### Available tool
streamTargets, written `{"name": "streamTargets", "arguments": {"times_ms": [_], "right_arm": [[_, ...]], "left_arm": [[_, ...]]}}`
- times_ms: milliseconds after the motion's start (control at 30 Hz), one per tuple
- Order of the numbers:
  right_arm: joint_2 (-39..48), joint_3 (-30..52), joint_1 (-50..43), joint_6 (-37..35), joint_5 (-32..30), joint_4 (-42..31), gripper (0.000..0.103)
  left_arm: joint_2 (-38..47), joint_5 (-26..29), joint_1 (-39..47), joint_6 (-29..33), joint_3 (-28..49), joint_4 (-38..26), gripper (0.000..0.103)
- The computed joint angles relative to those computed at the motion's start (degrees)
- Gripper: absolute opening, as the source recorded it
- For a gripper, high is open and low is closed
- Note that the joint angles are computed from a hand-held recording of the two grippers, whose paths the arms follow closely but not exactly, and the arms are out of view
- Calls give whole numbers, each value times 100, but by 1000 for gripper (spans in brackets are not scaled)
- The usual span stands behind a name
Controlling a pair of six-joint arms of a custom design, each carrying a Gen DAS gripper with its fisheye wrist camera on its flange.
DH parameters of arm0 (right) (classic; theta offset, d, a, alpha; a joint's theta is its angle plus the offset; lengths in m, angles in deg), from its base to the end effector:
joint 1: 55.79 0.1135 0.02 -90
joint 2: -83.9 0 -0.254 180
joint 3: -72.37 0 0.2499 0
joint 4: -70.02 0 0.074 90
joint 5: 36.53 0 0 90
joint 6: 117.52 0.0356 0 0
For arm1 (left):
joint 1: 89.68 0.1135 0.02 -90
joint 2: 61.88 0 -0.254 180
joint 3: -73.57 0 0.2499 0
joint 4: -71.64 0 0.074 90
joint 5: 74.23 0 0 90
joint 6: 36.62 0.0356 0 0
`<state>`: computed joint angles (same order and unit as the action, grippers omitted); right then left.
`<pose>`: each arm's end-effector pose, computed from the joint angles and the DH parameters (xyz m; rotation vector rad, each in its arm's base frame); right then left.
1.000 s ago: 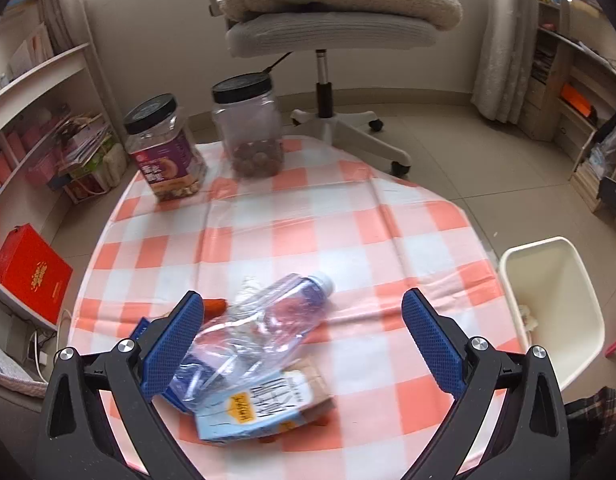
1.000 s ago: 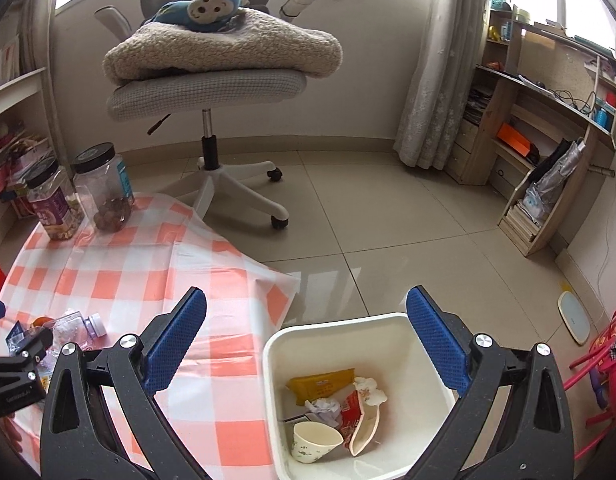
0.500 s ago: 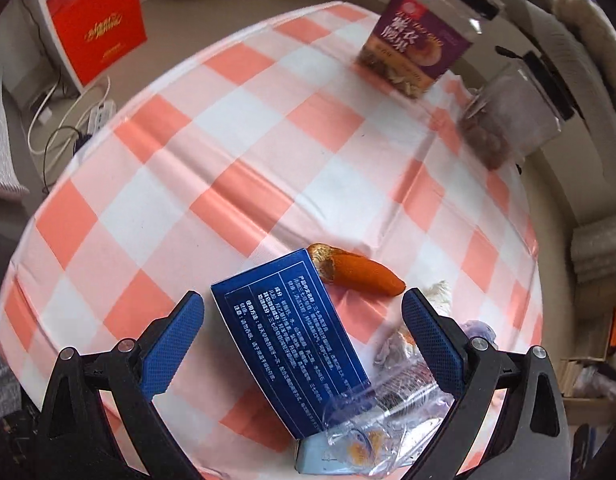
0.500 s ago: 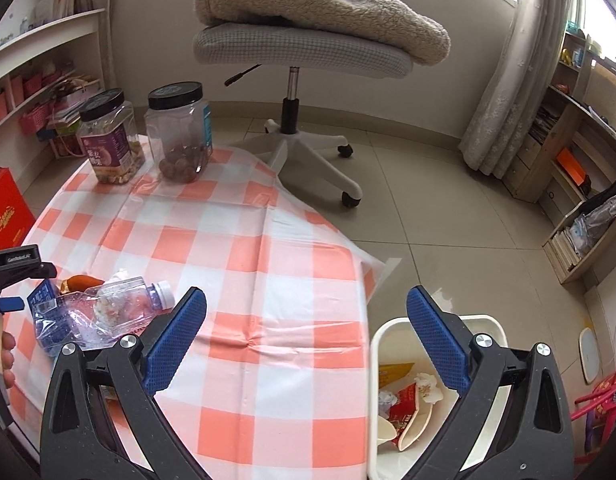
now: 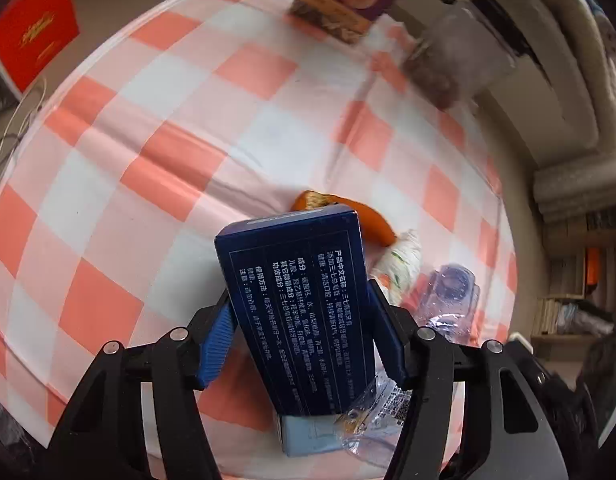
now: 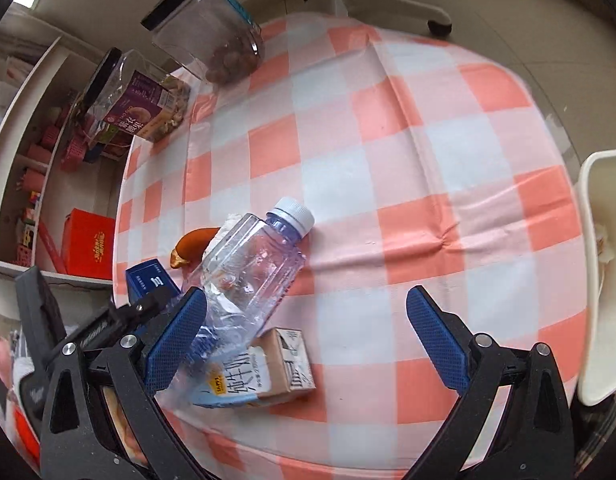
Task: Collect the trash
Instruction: 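Grasp the blue toothpaste box with the left gripper while the right grasps the clear water bottle, then carry the water bottle with the right gripper into the bin while the left holds the box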
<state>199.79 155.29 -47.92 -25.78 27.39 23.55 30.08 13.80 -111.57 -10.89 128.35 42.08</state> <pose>0.3545 0.0648 0.1018 -0.2184 2.9104 0.6960 0.2520 -0.0999 0.1157 -1.0213 2.6070 -0.3584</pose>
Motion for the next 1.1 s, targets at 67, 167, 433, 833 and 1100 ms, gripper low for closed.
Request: {"name": "streamTargets", "arguments": {"times_ms": [67, 167, 433, 833, 1100], "right_arm": [[206, 103, 127, 206, -87, -22, 96], [394, 182, 316, 289, -77, -35, 96], [714, 245, 668, 291, -130, 192, 60], [-774, -613, 562, -245, -32, 1240, 58], [-2058, -1541, 373, -731, -135, 2239, 58]], "left_arm": [[-174, -292, -294, 279, 173, -297, 59], [-333, -663, -647, 525, 368, -632, 57], [-1022, -1121, -821, 817, 166, -1000, 57], [-2160, -1798, -708, 868, -280, -939, 57], [-2113, -3115, -1505, 956, 67, -1011, 57]]}}
